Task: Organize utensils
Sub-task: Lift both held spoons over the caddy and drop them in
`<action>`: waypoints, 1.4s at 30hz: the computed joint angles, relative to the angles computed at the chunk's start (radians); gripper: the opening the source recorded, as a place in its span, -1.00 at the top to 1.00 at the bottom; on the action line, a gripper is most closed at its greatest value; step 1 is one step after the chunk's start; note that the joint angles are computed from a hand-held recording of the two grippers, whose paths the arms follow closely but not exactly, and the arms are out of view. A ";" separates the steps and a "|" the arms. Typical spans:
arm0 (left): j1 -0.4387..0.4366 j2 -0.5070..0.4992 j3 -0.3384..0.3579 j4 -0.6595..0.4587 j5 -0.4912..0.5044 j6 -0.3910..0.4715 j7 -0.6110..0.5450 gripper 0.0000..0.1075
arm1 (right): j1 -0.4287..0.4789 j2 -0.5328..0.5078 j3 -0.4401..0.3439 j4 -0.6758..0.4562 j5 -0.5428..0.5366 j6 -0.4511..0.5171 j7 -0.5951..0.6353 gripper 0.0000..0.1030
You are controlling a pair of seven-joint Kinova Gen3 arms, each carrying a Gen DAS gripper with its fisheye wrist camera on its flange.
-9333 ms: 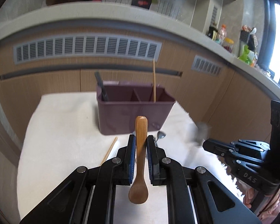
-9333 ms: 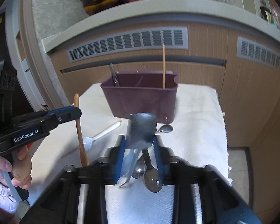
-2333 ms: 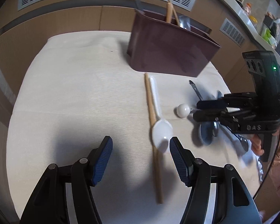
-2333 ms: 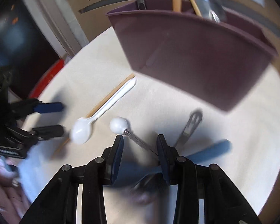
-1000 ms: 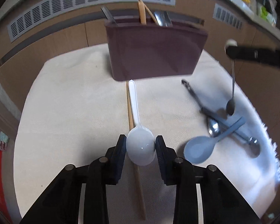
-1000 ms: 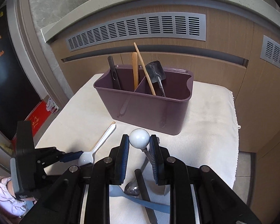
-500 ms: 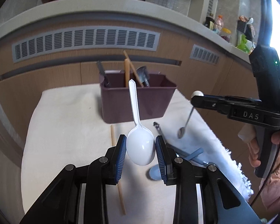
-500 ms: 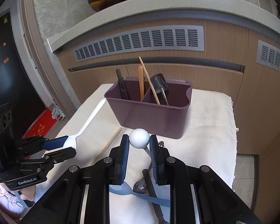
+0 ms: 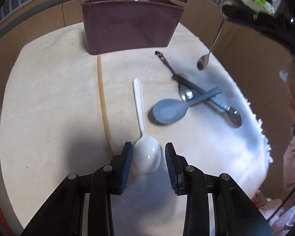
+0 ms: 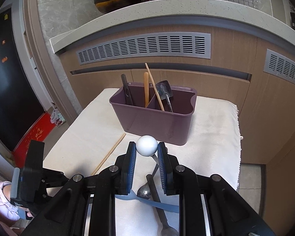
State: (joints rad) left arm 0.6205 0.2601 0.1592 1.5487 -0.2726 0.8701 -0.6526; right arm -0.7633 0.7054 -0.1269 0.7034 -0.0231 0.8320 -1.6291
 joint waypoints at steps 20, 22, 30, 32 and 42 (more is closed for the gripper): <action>-0.346 0.309 0.559 -0.341 -0.415 0.309 0.099 0.81 | 0.051 -0.086 -0.021 0.216 -0.008 -0.145 -0.024 0.61; -0.324 0.235 0.505 -0.265 -0.424 0.227 0.180 0.81 | 0.063 -0.090 -0.034 0.217 -0.022 -0.137 -0.020 0.61; -0.018 -0.003 0.147 -0.085 -0.620 0.043 0.495 0.81 | 0.077 -0.116 -0.066 0.227 -0.061 -0.145 0.013 0.61; 0.075 -0.021 0.070 -0.106 -0.701 0.056 0.525 0.81 | 0.083 -0.124 -0.077 0.219 -0.077 -0.147 0.024 0.61; 0.424 -0.046 -0.381 -0.230 -1.108 -0.081 0.603 0.81 | 0.045 -0.114 -0.042 -0.069 -0.072 -0.187 0.047 0.61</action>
